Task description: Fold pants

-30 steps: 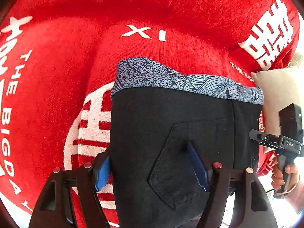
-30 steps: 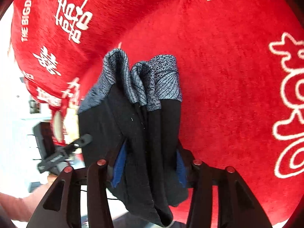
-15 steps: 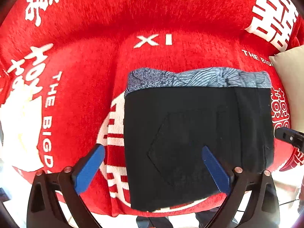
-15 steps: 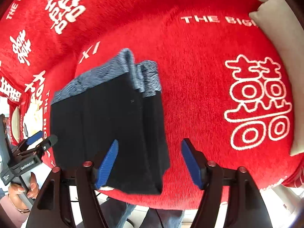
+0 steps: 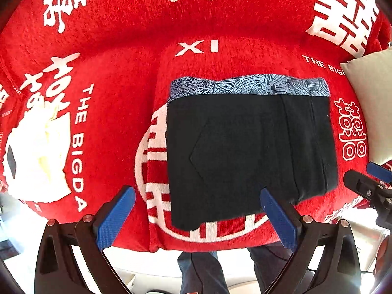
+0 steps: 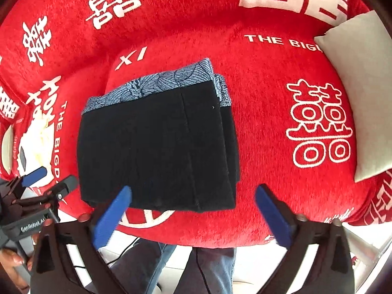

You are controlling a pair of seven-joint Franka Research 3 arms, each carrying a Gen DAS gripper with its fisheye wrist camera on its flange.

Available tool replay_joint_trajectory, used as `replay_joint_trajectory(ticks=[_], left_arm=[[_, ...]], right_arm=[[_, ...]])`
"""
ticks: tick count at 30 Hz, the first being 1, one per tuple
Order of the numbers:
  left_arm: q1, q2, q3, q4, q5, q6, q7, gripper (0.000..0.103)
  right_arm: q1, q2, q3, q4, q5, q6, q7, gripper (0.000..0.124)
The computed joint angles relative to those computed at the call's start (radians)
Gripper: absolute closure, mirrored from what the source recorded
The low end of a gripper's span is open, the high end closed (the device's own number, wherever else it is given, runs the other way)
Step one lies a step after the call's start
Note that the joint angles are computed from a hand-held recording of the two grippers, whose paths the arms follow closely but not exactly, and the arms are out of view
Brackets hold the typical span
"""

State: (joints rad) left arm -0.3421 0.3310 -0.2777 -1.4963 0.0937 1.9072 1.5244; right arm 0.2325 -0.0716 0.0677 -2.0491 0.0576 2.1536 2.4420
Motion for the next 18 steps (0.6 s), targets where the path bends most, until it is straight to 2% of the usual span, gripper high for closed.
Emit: replay_joint_trajectory(ticks=[12, 18], left_arm=[[-0.002, -0.063, 0.005, -0.039, 0.044, -0.021, 0.001, 0.001], [0.006, -0.079, 0.003, -0.049, 0.033, -0.042, 0.031, 0.001]], right_arm=[[0.033, 0.026, 0.018, 0.095, -0.027, -0.133, 0.043, 0.021], [0.047, 0.035, 0.02, 0.123, -0.038, -0.165, 0.067, 0.021]])
